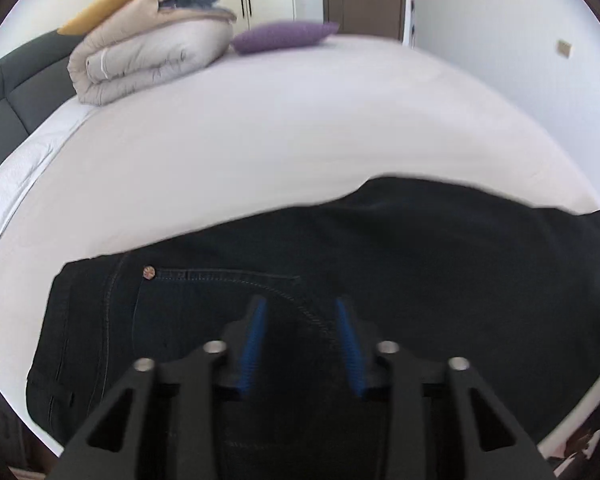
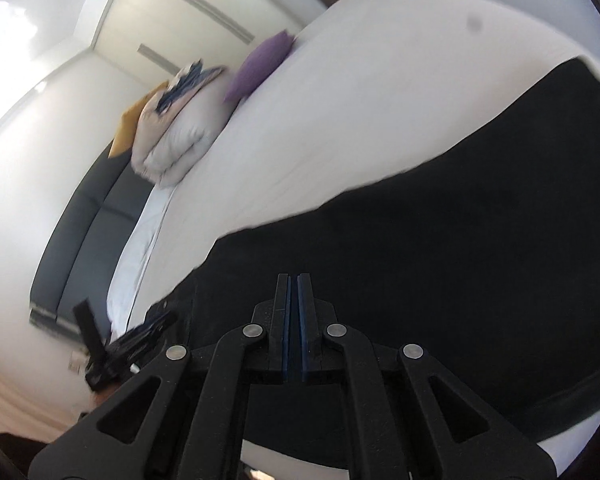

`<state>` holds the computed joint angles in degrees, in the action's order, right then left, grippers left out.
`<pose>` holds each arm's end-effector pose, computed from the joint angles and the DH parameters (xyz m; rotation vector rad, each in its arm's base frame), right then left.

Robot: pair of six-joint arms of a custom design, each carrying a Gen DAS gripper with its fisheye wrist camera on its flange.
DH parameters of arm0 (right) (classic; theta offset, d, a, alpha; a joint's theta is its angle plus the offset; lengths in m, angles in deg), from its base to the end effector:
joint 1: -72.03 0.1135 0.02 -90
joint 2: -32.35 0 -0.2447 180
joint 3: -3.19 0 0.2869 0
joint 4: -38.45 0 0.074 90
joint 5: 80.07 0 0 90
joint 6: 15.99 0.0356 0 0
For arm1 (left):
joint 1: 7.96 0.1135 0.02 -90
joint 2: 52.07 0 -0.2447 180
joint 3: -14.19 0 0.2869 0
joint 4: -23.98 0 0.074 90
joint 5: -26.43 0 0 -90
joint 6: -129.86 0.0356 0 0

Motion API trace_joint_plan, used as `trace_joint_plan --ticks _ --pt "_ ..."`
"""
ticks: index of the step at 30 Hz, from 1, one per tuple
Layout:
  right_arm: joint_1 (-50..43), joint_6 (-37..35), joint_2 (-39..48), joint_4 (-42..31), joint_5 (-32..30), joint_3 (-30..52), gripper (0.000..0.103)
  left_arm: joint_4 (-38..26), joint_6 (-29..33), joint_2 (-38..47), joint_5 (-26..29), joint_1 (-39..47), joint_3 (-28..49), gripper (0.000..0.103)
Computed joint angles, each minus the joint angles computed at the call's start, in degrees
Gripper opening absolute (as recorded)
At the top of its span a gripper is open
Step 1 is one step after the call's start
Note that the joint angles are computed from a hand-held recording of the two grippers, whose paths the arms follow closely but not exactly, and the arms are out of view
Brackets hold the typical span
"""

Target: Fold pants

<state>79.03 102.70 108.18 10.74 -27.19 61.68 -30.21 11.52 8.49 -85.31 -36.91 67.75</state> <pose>0.3014 0.0587 0.1928 0.1231 2.3988 1.0620 0.2130 -0.1027 0.1978 -0.1110 2.5230 0.1145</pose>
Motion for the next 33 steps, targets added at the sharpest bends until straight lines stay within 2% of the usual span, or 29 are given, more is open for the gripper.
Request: trace_joint_plan --ticks 1,3,4,7,8,9,10,12,16,19,20,21,22,24,27,29,33 --pt "3.18 0.67 3.59 2.09 0.69 0.99 0.002 0.73 1.00 2.04 0.81 1.60 -0.06 0.021" --pt "5.87 1.44 9.73 2.56 3.53 2.96 0.002 2.48 1.86 3.13 2.18 3.42 -1.30 0.019" --pt "4.98 2.12 12.23 3.28 2.85 3.15 0.002 2.92 1.79 2.69 2.26 3.57 -1.87 0.019" --pt "2.75 4.38 6.62 9.28 5.03 -5.42 0.000 2.86 1.27 3.26 0.86 2.52 -1.72 0.019" --pt "-1.30 1.98 3.62 7.42 5.05 -7.36 0.000 3.08 1.15 3.27 0.79 2.50 -1.82 0.019" --pt "-8.07 -2.05 0.07 4.33 2.53 -9.78 0.000 3.06 0.83 2.84 0.77 2.33 -2.17 0.019" --pt "-12.10 -1.99 -0.61 3.74 2.79 -9.92 0.000 3.14 0.69 2.54 0.77 2.22 -2.45 0.019" --pt "-25.60 -8.40 1.83 -2.36 0.25 -4.92 0.000 2.75 0.03 2.02 0.22 1.37 -2.70 0.019" --pt "-35.74 -14.42 -2.36 -6.23 3.14 -3.79 0.004 3.09 -0.15 1.50 -0.50 0.87 -3.49 0.020" --pt "-39.87 -16.78 -5.71 -9.00 3.28 -3.51 0.019 3.31 -0.39 1.56 -1.03 0.62 -3.74 0.020" --pt "-40.91 -17.19 -6.89 -9.83 2.16 -4.03 0.033 3.20 -0.60 1.65 -1.36 0.32 -3.70 0.020" --pt "-39.67 -15.75 -9.04 -9.55 2.40 -5.44 0.052 3.06 -0.97 2.01 -1.67 -0.07 -3.39 0.020" --pt "-39.17 -15.01 -10.74 -9.20 2.10 -6.62 0.058 3.00 -1.10 2.09 -1.90 -0.27 -3.36 0.020" --pt "-39.51 -15.83 -12.34 -9.11 -0.05 -8.12 0.060 2.93 -1.38 2.07 -2.10 -0.55 -3.41 0.020" --pt "-33.37 -11.30 -16.57 -10.22 -0.33 -9.59 0.060 2.89 -1.43 2.00 -2.17 -0.67 -3.46 0.020" --pt "-33.77 -12.76 -17.89 -17.36 -4.56 -5.38 0.060 2.93 -1.68 1.91 -2.16 -0.74 -3.51 0.020" --pt "-29.53 -10.46 -20.02 -16.03 -5.99 -8.04 0.060 2.35 -2.01 2.07 -2.86 -1.29 -3.22 0.020"
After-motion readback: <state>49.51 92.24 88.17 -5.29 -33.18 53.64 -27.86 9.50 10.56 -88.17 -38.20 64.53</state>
